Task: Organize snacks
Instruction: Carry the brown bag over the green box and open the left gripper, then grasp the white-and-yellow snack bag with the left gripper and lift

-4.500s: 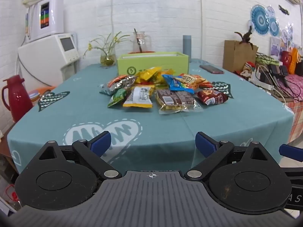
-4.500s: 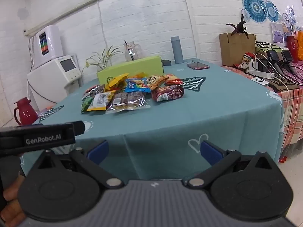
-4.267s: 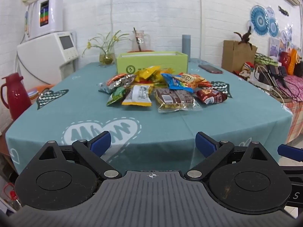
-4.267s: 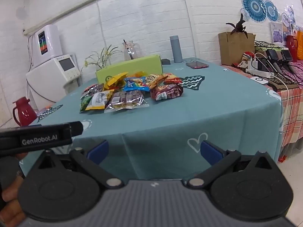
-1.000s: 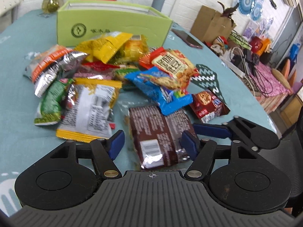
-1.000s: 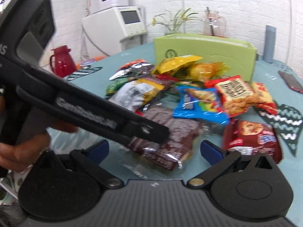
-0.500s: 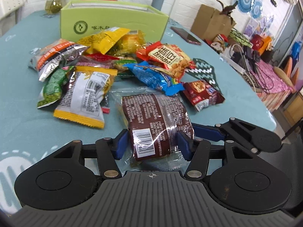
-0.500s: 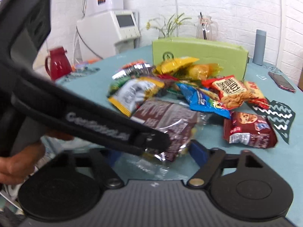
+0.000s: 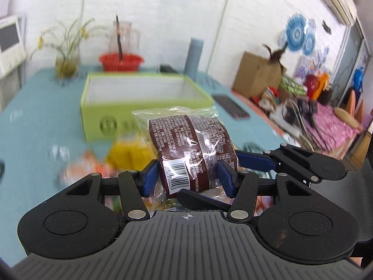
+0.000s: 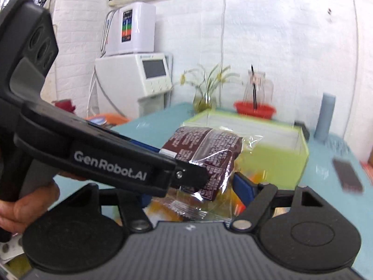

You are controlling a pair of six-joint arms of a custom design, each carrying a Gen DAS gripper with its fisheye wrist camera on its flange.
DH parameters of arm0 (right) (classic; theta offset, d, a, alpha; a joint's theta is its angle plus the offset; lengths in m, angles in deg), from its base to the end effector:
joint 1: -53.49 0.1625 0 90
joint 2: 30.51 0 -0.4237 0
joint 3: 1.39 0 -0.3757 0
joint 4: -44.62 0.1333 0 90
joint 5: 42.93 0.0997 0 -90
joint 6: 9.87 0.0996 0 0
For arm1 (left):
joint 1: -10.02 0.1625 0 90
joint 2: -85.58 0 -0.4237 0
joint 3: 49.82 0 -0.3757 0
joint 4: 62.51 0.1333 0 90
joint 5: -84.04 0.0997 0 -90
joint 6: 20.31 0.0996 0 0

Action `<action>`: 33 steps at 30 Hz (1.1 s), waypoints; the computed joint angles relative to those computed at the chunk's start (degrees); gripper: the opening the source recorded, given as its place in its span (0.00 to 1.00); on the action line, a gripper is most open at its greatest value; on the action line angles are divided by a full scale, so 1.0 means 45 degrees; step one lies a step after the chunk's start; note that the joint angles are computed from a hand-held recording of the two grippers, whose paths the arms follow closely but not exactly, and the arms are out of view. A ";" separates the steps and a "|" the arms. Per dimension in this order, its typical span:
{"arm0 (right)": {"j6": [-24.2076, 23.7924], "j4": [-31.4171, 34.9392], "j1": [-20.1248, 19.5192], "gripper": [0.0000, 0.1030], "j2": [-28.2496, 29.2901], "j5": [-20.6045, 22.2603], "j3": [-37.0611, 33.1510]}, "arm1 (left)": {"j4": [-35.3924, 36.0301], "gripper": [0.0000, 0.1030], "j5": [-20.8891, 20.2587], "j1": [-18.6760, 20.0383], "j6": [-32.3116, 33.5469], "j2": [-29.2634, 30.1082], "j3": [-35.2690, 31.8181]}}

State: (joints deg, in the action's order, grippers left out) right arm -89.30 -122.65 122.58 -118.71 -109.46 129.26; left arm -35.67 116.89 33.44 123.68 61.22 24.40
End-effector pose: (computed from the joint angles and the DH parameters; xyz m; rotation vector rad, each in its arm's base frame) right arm 0.0101 -0.4583 0.3143 1.5062 -2.3205 0.9948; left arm -0.4126 -0.4152 -0.0255 0.4888 2.3704 -1.2027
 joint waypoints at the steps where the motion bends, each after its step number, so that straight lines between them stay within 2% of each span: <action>1: 0.0292 -0.0346 0.0562 0.77 0.0730 -0.0205 -0.0645 | -0.0362 0.36 -0.0044 0.0406 0.1119 -0.0205 -0.0360; 3: 0.0808 -0.0724 0.1586 0.77 0.2283 -0.0750 -0.2155 | -0.0737 0.36 0.0030 0.1231 0.2846 -0.0430 -0.1240; 6: 0.1505 -0.0337 0.2581 0.77 0.4276 -0.1657 -0.4432 | -0.0271 0.36 0.0251 0.2480 0.4560 -0.0131 -0.3181; 9: 0.2210 0.0679 0.3167 0.78 0.6062 -0.2625 -0.6620 | 0.1015 0.36 0.0488 0.3601 0.5231 0.0726 -0.5388; 12: 0.2683 0.1743 0.3371 0.77 0.7432 -0.3442 -0.8310 | 0.2387 0.37 0.0877 0.4538 0.5157 0.1693 -0.7349; 15: 0.3047 0.2693 0.3372 0.77 0.8293 -0.3938 -0.9349 | 0.3248 0.39 0.1059 0.5213 0.5104 0.2460 -0.8676; 17: 0.3199 0.2976 0.3298 0.81 0.8449 -0.3913 -0.9582 | 0.3102 0.46 0.1009 0.5385 0.5359 0.2534 -0.8737; 18: 0.3191 0.2919 0.3255 0.82 0.8380 -0.3807 -0.9517 | 0.2865 0.51 0.0877 0.5369 0.5438 0.2436 -0.8510; 22: 0.2995 0.2494 0.2961 0.89 0.7211 -0.2912 -0.8458 | 0.0739 0.58 0.0531 0.4860 0.6016 0.1123 -0.6025; 25: 0.2670 0.2342 0.2550 0.90 0.5781 -0.2231 -0.7135 | -0.0446 0.64 0.0415 0.4144 0.6103 0.0168 -0.4166; 28: 0.2223 0.2795 0.1863 0.90 0.4309 -0.1598 -0.6038 | -0.1637 0.67 0.0217 0.3312 0.5939 -0.0714 -0.2169; 33: 0.1347 0.3987 0.0605 0.90 0.2003 -0.1063 -0.4073 | -0.2619 0.69 -0.0459 0.1812 0.4136 -0.1517 0.0673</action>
